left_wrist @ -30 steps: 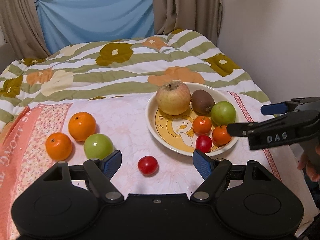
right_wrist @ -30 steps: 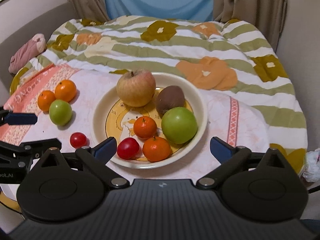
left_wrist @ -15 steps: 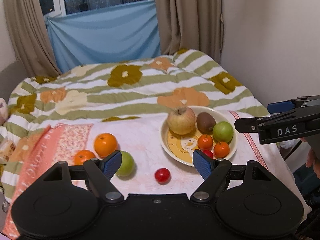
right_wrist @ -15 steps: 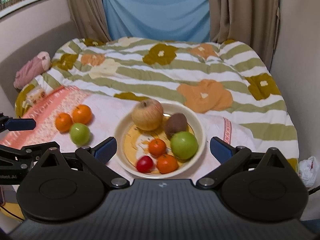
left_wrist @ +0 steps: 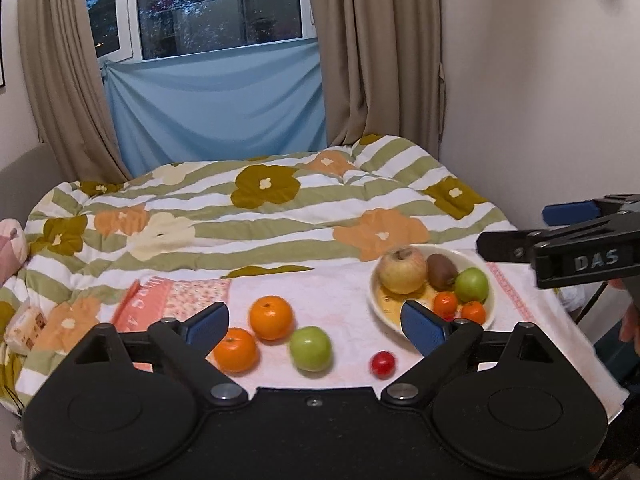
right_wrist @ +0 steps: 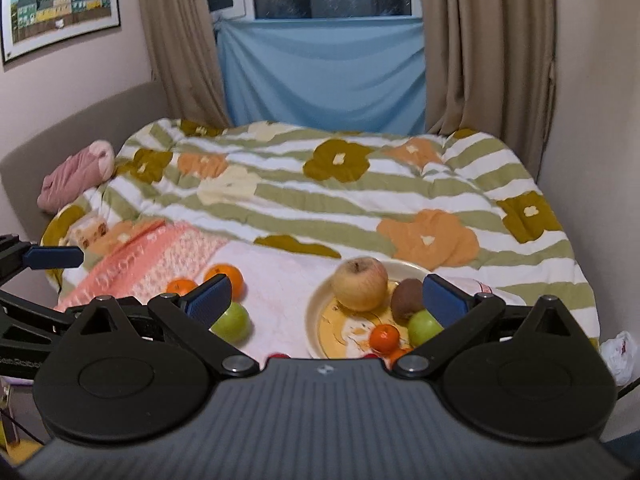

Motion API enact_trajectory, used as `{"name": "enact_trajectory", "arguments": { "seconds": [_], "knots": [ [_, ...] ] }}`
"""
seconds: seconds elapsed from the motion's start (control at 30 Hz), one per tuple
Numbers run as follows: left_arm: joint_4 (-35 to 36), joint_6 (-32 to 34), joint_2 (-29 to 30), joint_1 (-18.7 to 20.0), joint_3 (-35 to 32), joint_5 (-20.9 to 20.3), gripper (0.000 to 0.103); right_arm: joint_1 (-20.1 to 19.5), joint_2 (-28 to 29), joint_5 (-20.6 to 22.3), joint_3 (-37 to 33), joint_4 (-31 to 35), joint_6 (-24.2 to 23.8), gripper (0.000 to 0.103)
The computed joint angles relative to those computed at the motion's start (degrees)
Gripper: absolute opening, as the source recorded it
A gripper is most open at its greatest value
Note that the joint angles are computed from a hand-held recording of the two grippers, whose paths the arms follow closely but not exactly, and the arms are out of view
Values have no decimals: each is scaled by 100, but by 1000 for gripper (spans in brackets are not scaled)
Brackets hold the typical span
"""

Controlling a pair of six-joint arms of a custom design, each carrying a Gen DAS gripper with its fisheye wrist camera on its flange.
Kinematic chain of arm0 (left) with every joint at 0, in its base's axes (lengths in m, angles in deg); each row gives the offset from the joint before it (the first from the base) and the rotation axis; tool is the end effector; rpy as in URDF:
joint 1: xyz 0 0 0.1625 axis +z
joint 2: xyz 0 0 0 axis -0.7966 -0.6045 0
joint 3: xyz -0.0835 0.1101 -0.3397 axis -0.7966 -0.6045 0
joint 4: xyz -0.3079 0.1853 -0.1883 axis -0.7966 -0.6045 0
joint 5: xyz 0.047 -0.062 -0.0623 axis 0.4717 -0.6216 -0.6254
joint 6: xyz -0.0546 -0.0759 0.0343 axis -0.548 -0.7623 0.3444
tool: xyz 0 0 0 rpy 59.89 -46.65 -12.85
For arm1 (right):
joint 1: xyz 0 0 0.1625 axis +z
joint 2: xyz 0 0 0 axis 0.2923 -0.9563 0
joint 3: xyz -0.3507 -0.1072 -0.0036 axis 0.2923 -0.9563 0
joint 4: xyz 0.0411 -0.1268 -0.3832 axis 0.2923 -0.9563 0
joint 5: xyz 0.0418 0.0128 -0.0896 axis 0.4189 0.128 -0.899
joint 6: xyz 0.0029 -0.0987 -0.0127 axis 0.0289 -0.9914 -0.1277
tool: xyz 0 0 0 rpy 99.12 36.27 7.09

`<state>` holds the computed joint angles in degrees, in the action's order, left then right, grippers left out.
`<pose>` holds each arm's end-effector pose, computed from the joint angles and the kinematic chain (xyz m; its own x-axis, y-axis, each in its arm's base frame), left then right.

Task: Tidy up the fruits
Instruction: 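Withdraw both tools from the bowl toward the large orange and green apple, then grasp the large orange with the left tool while the right tool grasps the green apple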

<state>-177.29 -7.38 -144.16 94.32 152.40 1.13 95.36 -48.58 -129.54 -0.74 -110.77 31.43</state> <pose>-0.2248 -0.4974 0.2937 -0.6505 -0.0123 -0.7594 0.6098 0.5876 -0.5318 0.3427 -0.5836 0.1870 -0.6888 -0.4236 0.5883 -0.7165 0.5216 -0.4632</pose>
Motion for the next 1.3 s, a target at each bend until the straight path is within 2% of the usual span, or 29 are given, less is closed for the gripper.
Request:
{"name": "enact_trajectory", "arguments": {
  "seconds": [0.13, 0.27, 0.43, 0.6, 0.87, 1.1, 1.3],
  "knots": [
    [-20, 355, -297, 203, 42, -218, 97, 209, 270, -310, -155, 11, 430, 103],
    [-43, 721, -563, 449, 65, -488, 97, 440, 676, -722, -366, -148, 558, 103],
    [-27, 1206, -736, 804, 6, -820, 97, 598, 1146, -986, -677, -118, 817, 103],
    [30, 1741, -778, 1262, -148, -1329, 97, 673, 1634, -1212, -1046, -21, 1229, 103],
    [125, 2551, -519, 2046, -586, -2128, 97, 664, 2401, -1546, -1674, 181, 1695, 103],
    [80, 3325, -27, 2583, -1013, -2632, 96, 558, 3106, -1689, -2396, 361, 1967, 103],
    [482, 3615, 383, 2879, -1393, -3092, 89, 450, 3500, -1758, -2854, 549, 2188, 103]
  ]
}}
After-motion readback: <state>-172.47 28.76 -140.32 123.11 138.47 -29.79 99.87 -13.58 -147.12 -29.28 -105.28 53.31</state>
